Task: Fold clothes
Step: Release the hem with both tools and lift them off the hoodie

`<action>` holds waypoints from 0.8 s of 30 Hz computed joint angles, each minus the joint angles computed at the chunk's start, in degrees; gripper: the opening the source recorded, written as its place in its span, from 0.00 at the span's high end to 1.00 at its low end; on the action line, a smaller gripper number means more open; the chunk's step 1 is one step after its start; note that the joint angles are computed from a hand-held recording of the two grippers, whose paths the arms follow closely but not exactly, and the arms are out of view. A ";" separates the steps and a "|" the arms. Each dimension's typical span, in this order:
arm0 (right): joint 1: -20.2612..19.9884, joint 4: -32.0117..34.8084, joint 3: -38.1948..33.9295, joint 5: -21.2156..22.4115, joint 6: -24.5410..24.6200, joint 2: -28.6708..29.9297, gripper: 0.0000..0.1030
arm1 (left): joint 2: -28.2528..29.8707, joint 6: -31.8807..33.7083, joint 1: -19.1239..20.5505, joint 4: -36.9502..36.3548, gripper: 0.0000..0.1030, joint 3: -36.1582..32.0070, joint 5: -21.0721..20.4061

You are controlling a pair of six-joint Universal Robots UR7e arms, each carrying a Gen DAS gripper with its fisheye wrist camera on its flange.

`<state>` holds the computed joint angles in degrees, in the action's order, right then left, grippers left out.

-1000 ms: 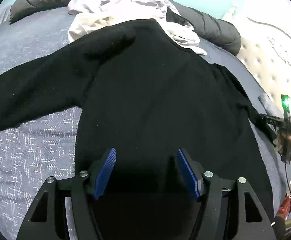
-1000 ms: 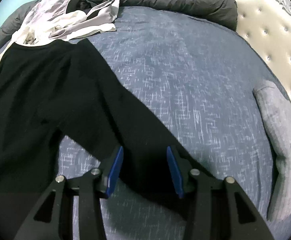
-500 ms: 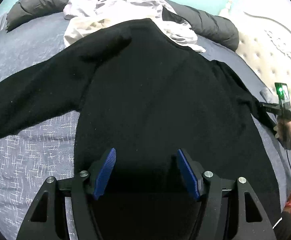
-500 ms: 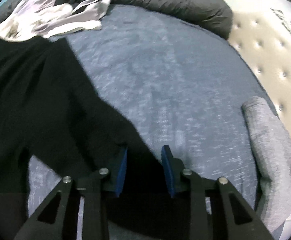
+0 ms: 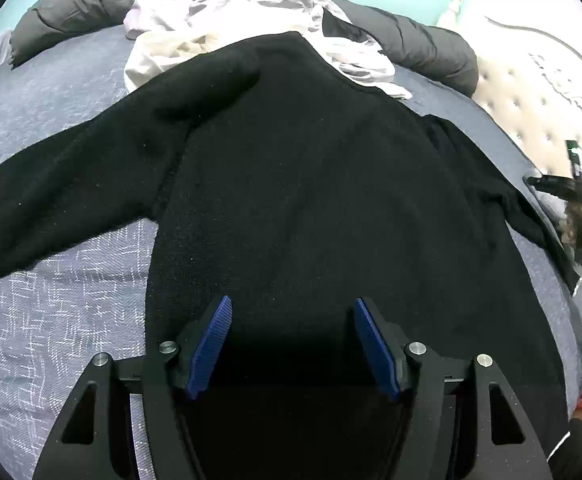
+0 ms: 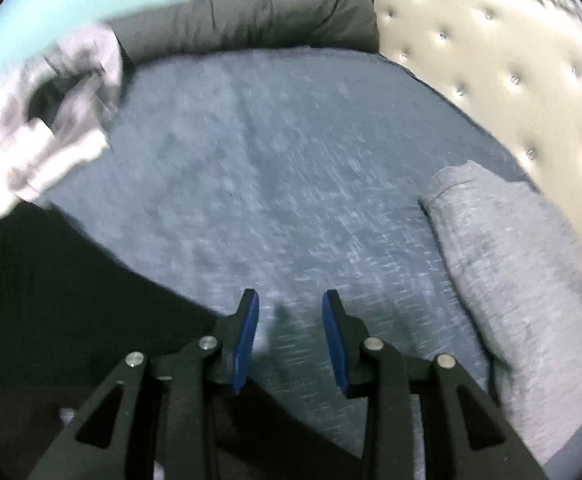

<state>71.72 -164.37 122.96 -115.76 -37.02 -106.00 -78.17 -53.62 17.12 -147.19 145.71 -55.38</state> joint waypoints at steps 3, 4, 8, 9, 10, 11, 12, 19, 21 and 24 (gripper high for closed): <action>-1.78 6.52 0.92 7.43 -0.37 -3.29 0.68 | 0.11 -0.14 -0.18 -0.03 0.34 0.08 0.06; -1.55 7.28 1.57 7.42 -1.85 -3.53 0.68 | 0.16 -0.18 -0.21 -0.06 0.34 0.11 0.08; 0.41 6.82 3.89 0.51 -6.84 -1.25 0.68 | 0.34 -0.08 -0.23 -0.01 0.34 0.09 0.15; 0.11 6.76 4.02 -0.11 -6.78 -0.74 0.68 | 0.39 0.01 -0.20 0.02 0.34 0.06 0.15; 0.00 5.38 4.14 -1.80 -6.80 0.15 0.68 | 0.45 0.12 -0.15 0.04 0.34 0.03 0.16; -0.14 3.06 4.19 -3.79 -7.11 1.23 0.68 | 0.69 0.33 -0.03 -0.06 0.34 -0.08 0.15; -0.09 0.17 4.26 -5.84 -7.40 2.31 0.68 | 0.89 0.55 0.12 -0.18 0.34 -0.17 0.07; -3.66 -0.18 4.32 -1.30 -4.70 -4.88 0.68 | 0.80 1.36 0.68 -1.05 0.34 -0.08 -0.42; -4.36 2.90 4.72 -0.59 -6.50 -8.76 0.68 | 0.69 1.35 0.55 -0.98 0.34 0.01 -0.42; -7.95 9.83 4.10 2.98 -7.25 -15.02 0.68 | 0.50 1.32 0.42 -0.93 0.34 0.09 -0.48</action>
<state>63.77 -154.54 127.06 -112.77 -44.28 -121.02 -77.67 -52.30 17.54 -148.13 145.79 -55.86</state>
